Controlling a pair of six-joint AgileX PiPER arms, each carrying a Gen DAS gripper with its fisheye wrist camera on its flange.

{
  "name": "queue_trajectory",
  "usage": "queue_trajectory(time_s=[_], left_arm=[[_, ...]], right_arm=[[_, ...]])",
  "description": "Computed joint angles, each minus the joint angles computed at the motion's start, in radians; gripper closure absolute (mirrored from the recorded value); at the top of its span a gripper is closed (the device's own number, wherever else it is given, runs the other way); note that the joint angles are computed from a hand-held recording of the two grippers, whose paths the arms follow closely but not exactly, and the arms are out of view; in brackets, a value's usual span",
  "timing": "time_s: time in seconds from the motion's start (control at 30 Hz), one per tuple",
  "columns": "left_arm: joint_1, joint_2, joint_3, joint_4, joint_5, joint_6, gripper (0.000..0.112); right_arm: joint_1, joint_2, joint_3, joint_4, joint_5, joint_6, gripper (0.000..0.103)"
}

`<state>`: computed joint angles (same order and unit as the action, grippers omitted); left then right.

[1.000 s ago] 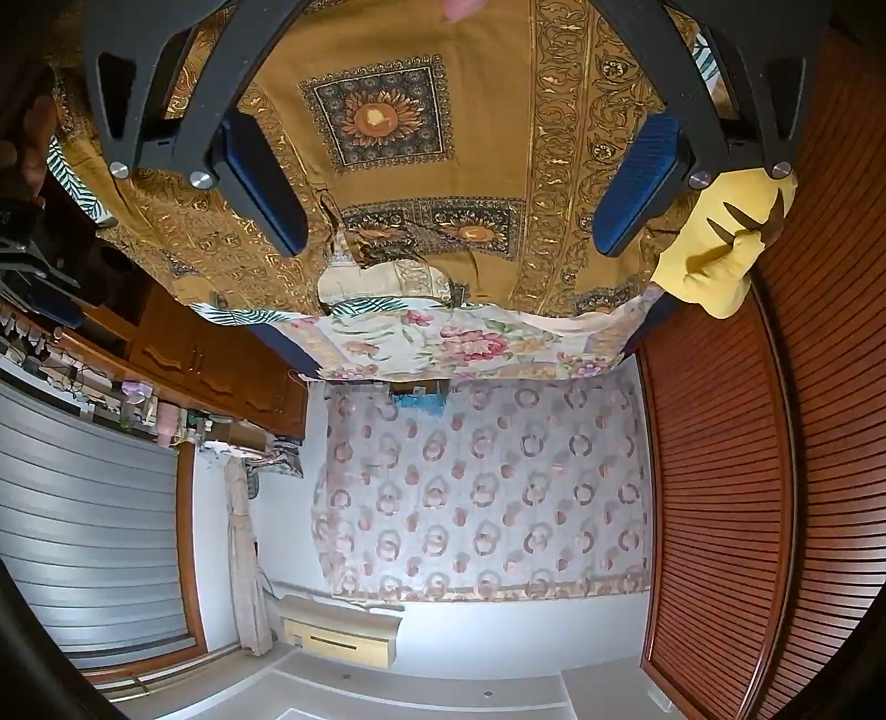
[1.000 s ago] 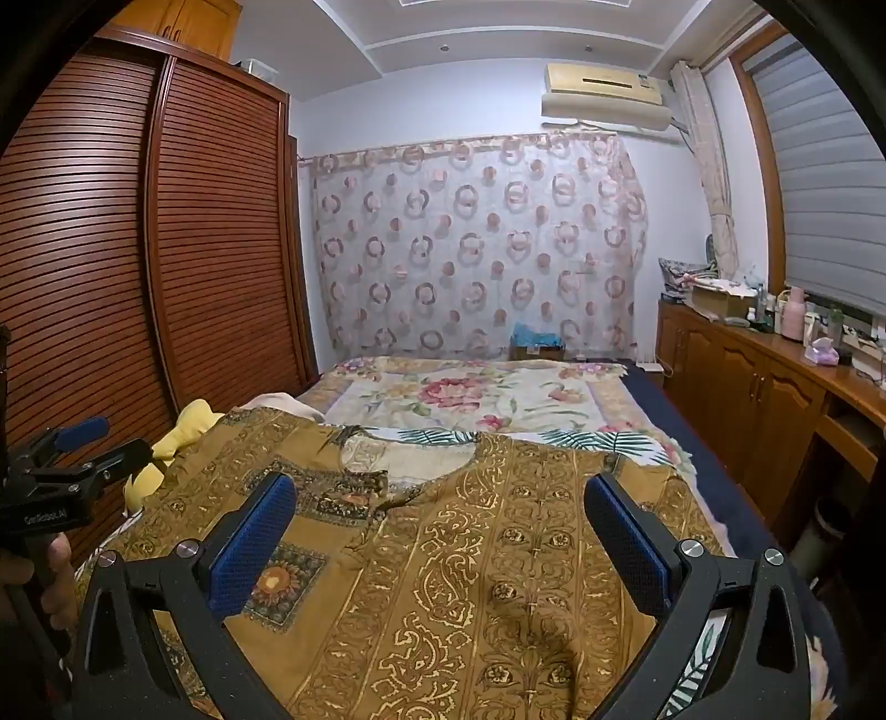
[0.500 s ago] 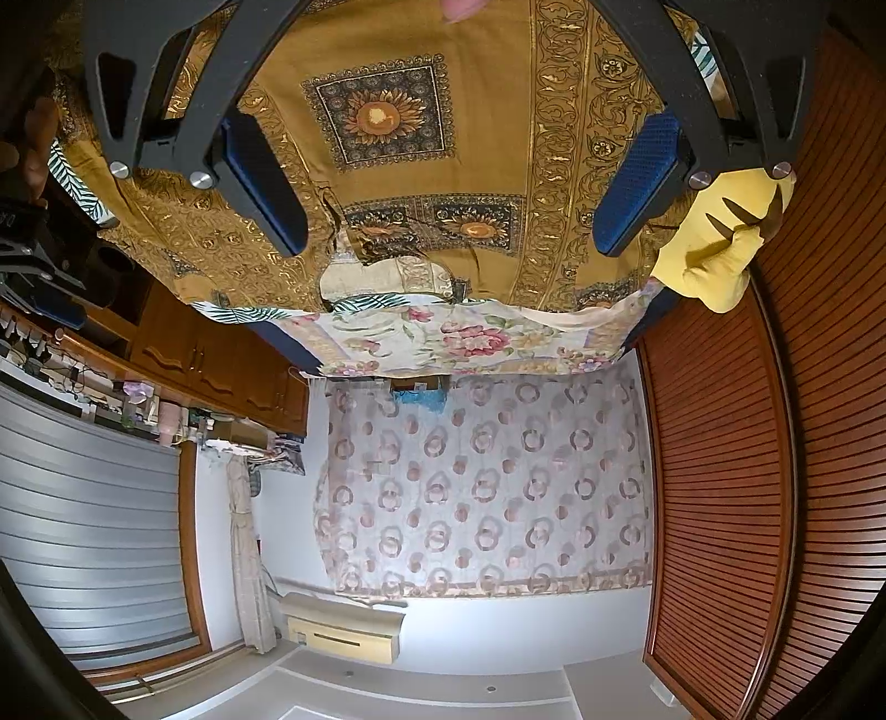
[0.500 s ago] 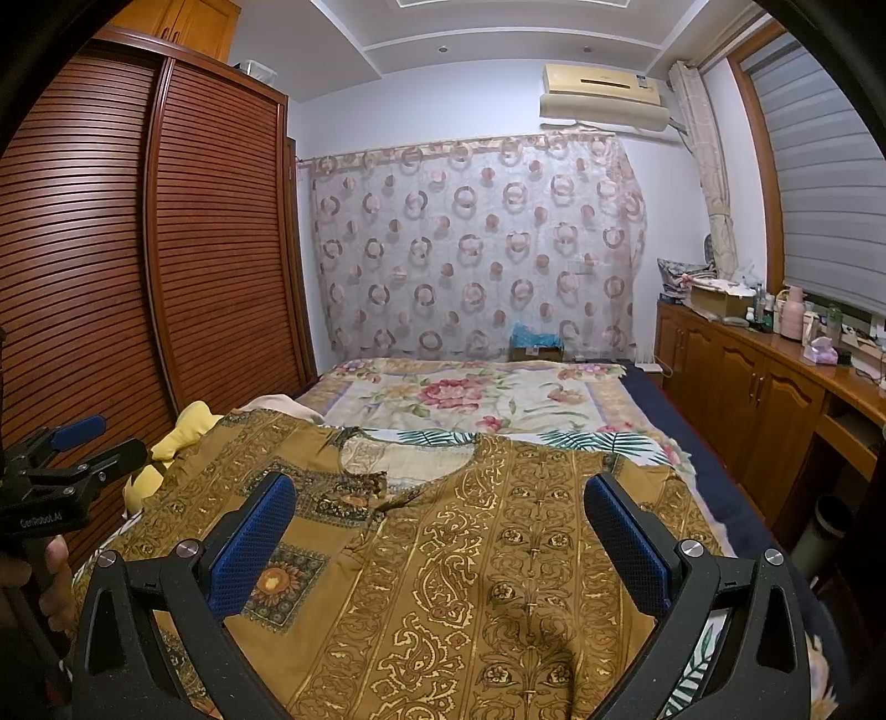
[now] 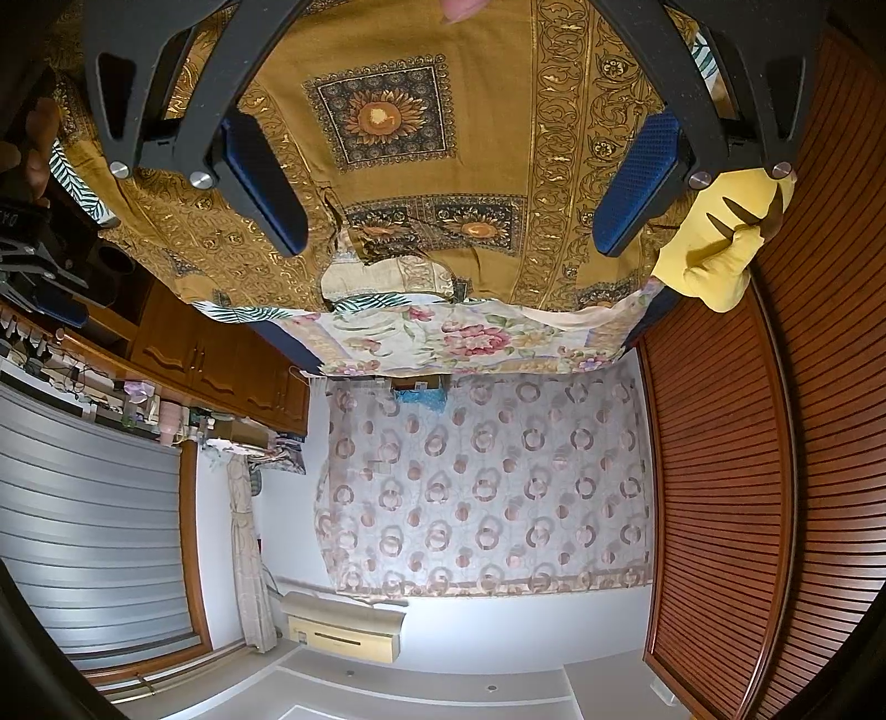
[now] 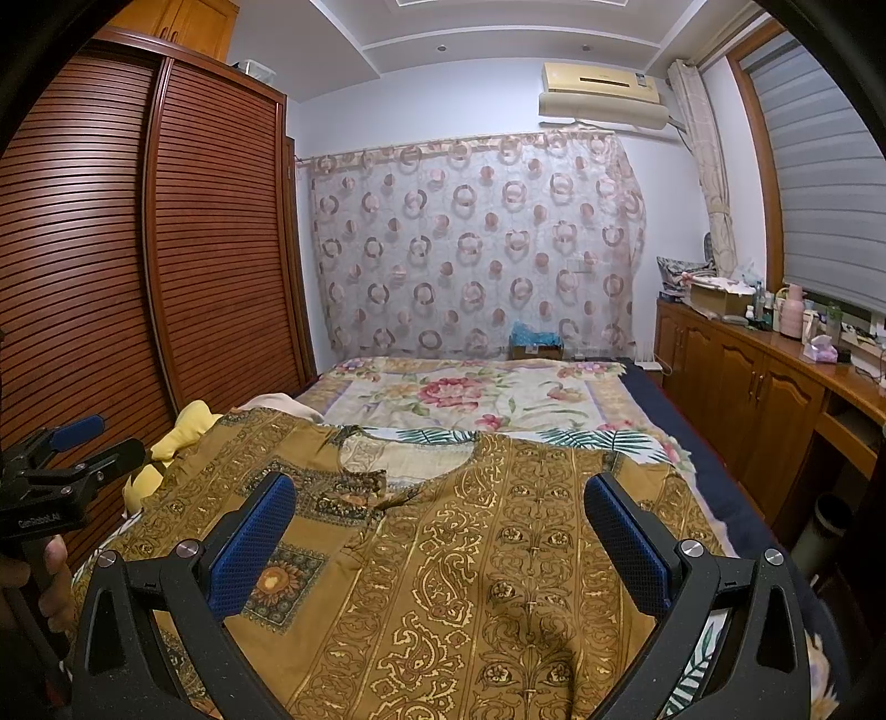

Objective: Fold small clothes

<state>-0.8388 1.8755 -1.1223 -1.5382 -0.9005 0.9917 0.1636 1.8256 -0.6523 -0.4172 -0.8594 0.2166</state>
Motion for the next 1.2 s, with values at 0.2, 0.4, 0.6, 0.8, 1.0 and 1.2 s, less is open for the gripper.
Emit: queue_trajectory(time_s=[0.2,0.4,0.6,0.8,1.0,1.2], left_arm=[[-0.008,-0.011,-0.015,-0.023,-0.008,0.033,0.009],[-0.010,-0.012,-0.016,-0.026,-0.011,0.035,0.009],[-0.012,-0.012,-0.016,-0.025,-0.012,0.035,0.009],[-0.017,-0.004,-0.026,-0.029,-0.019,0.041,0.009],[-0.019,-0.005,-0.024,-0.027,-0.020,0.035,0.009],[-0.020,-0.003,-0.026,-0.028,-0.022,0.038,0.009]], right_arm=[[-0.005,0.002,-0.005,-0.008,0.004,0.010,0.000],[-0.005,0.002,-0.005,-0.009,0.005,0.011,0.000],[-0.006,0.002,-0.003,-0.008,0.001,0.011,0.000],[-0.006,0.002,-0.004,-0.011,0.001,0.013,0.000],[-0.007,0.001,-0.003,-0.014,-0.001,0.013,0.000],[-0.011,0.002,-0.004,-0.021,-0.004,0.018,0.000]])
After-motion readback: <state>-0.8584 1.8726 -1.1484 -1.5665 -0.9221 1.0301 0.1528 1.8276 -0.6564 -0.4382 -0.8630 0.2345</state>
